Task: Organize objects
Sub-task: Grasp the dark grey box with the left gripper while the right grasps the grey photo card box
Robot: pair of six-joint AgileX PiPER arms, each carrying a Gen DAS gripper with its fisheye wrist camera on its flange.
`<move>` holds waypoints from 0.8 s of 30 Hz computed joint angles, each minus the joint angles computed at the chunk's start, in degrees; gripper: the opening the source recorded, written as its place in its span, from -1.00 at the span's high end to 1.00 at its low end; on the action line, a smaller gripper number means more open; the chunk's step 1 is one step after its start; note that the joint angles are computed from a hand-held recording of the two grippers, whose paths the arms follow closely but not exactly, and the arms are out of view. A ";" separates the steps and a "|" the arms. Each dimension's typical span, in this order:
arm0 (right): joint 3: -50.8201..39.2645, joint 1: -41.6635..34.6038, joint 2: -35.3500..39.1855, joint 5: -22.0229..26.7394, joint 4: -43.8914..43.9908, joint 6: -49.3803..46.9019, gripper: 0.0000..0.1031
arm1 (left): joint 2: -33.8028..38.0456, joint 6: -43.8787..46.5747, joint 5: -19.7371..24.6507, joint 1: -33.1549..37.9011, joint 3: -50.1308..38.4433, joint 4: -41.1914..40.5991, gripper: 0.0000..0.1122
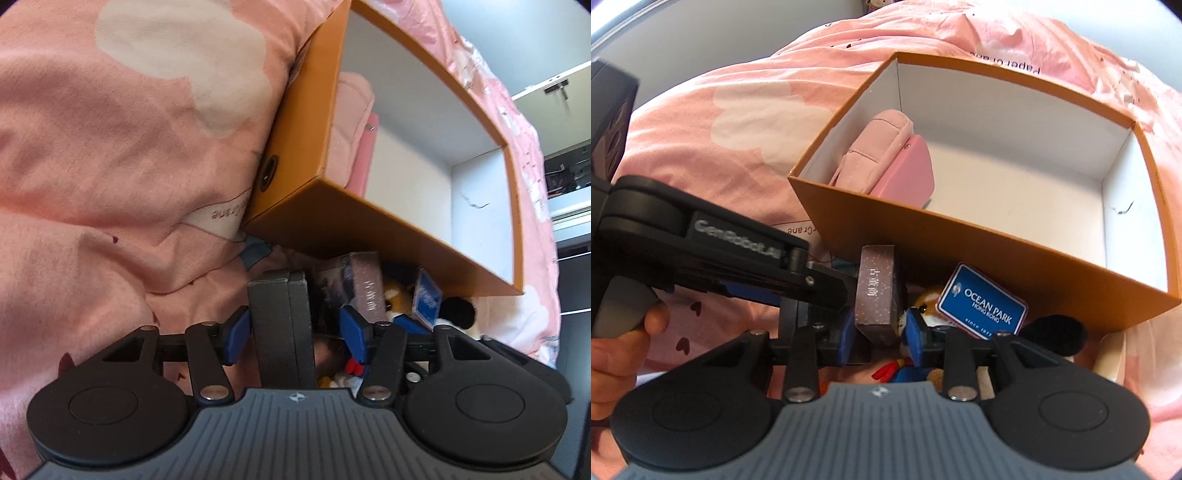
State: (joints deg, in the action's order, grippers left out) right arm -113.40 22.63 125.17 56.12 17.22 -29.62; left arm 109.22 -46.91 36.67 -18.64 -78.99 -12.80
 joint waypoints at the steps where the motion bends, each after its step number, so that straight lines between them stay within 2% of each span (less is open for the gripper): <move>1: 0.54 0.23 -0.28 -0.64 -0.33 -0.23 0.38 | 0.26 -0.32 0.68 0.02 -0.25 0.30 -0.09; 2: 1.04 0.41 -0.50 -1.15 -0.52 -0.50 0.38 | 0.43 -0.85 1.28 -0.03 -0.39 0.94 -0.04; 4: 1.73 0.61 -0.75 -1.84 -0.35 -1.30 0.38 | 0.56 -1.12 1.66 0.06 -0.16 1.39 0.24; 8: 3.51 1.54 -1.08 -4.15 0.20 -4.28 0.38 | 0.29 -0.04 0.13 0.25 0.86 0.27 0.25; 13: 7.90 3.48 -2.55 -10.18 -0.15 -9.26 0.37 | 0.12 -0.84 -0.82 0.26 1.49 0.73 0.26; 21: 8.81 4.18 -2.98 -10.46 -1.17 -10.88 0.36 | 0.62 -1.20 -1.40 -0.21 0.73 1.54 0.29; 24: 11.66 5.10 -4.70 -13.19 -3.61 -10.46 0.36 | 1.09 -0.17 -1.31 -0.52 -0.33 1.45 0.31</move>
